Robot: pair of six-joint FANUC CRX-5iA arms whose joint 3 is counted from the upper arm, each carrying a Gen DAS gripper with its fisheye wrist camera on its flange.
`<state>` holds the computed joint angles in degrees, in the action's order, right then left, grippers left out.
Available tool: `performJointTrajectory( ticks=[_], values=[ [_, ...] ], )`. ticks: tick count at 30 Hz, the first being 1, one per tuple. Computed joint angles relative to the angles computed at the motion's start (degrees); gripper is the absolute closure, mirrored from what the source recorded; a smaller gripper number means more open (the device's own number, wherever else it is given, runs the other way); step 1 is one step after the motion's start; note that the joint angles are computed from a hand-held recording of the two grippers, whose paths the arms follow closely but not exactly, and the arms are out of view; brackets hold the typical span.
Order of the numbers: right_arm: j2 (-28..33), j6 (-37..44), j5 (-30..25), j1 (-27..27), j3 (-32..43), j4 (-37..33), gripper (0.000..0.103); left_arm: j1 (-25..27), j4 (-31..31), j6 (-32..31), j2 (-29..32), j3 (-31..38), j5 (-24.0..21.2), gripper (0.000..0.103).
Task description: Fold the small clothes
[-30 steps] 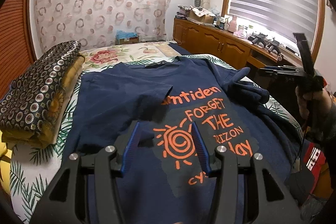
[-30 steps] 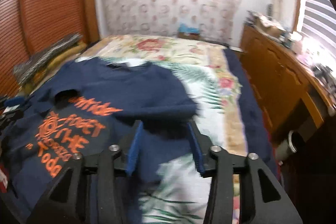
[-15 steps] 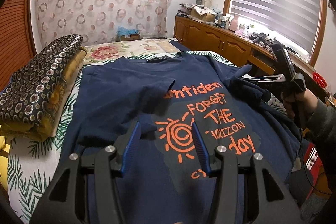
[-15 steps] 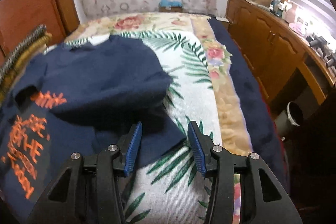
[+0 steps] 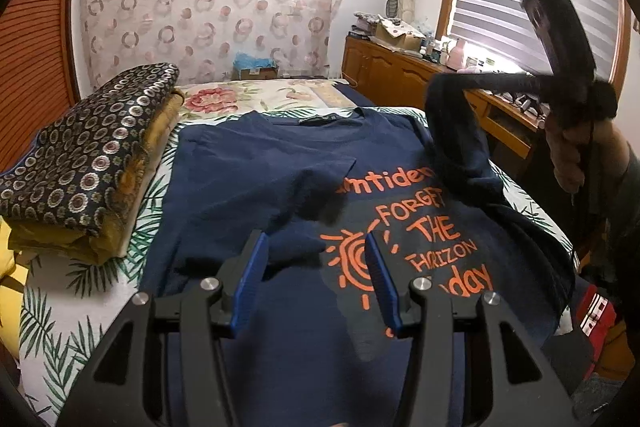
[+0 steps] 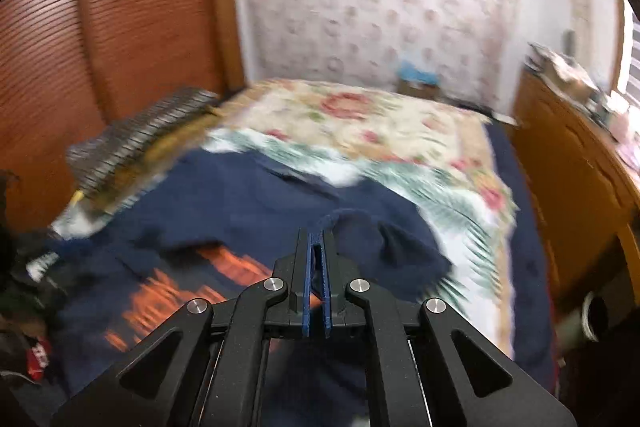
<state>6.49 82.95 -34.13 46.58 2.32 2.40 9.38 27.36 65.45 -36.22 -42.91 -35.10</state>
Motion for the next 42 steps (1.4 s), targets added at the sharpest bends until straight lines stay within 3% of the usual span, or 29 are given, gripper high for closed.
performJointTrajectory(
  ticks=[1, 3, 4, 5, 14, 20, 23, 28, 31, 34, 38, 42],
  values=[
    [0.86, 0.43, -0.71, 0.63, 1.54, -0.56, 0.101, 0.26, 0.17, -0.15, -0.15, -0.11, -0.11, 0.054],
    [2.31, 1.14, -1.07, 2.08, 4.04, -1.31, 0.09, 0.46, 0.28, -0.19, -0.39, -0.21, -0.2, 0.054],
    [2.58, 0.41, -0.7, 2.76, 4.07, -0.17, 0.075, 0.48, 0.39, -0.23, -0.47, -0.25, -0.2, 0.054],
    [2.74, -0.84, -0.35, 3.36, 3.82, 1.42, 0.069, 0.45, 0.53, -0.29, -0.43, -0.24, -0.17, 0.054],
    [0.17, -12.95, 1.59, 1.88, -6.9, 15.32, 0.068, 1.43, 2.3, -2.07, -1.01, -1.15, -0.43, 0.054],
    [1.42, -16.43, 0.32, -2.47, -8.88, 13.71, 0.067, 0.53, 1.4, -1.76, 0.94, -0.18, -1.15, 0.054],
    [2.32, -16.1, -1.13, -3.6, -8.05, 10.37, 0.067, -0.4, -3.05, 1.41, 3.35, 2.01, -2.42, 0.054],
    [3.21, -17.21, -2.14, -3.69, -7.83, 9.66, 0.068, -0.52, -7.28, 3.18, 6.08, 3.99, -4.52, 0.054],
    [2.99, -15.09, -1.19, -3.94, -7.48, 7.17, 0.09, -0.19, -6.75, 1.95, 7.1, 4.0, -4.92, 0.054],
    [2.34, -12.87, 0.49, -3.9, -7.71, 5.55, 0.099, -0.25, -9.03, 3.14, 8.72, 5.17, -5.65, 0.054],
    [-1.27, -17.36, 6.43, -2.26, -12.67, 10.91, 0.101, -0.02, -9.47, 3.51, 10.01, 5.78, -6.63, 0.054],
    [-4.26, -16.76, 9.3, -0.53, -15.34, 12.04, 0.102, -1.24, -12.43, 5.73, 10.51, 6.88, -6.8, 0.052]
  ],
)
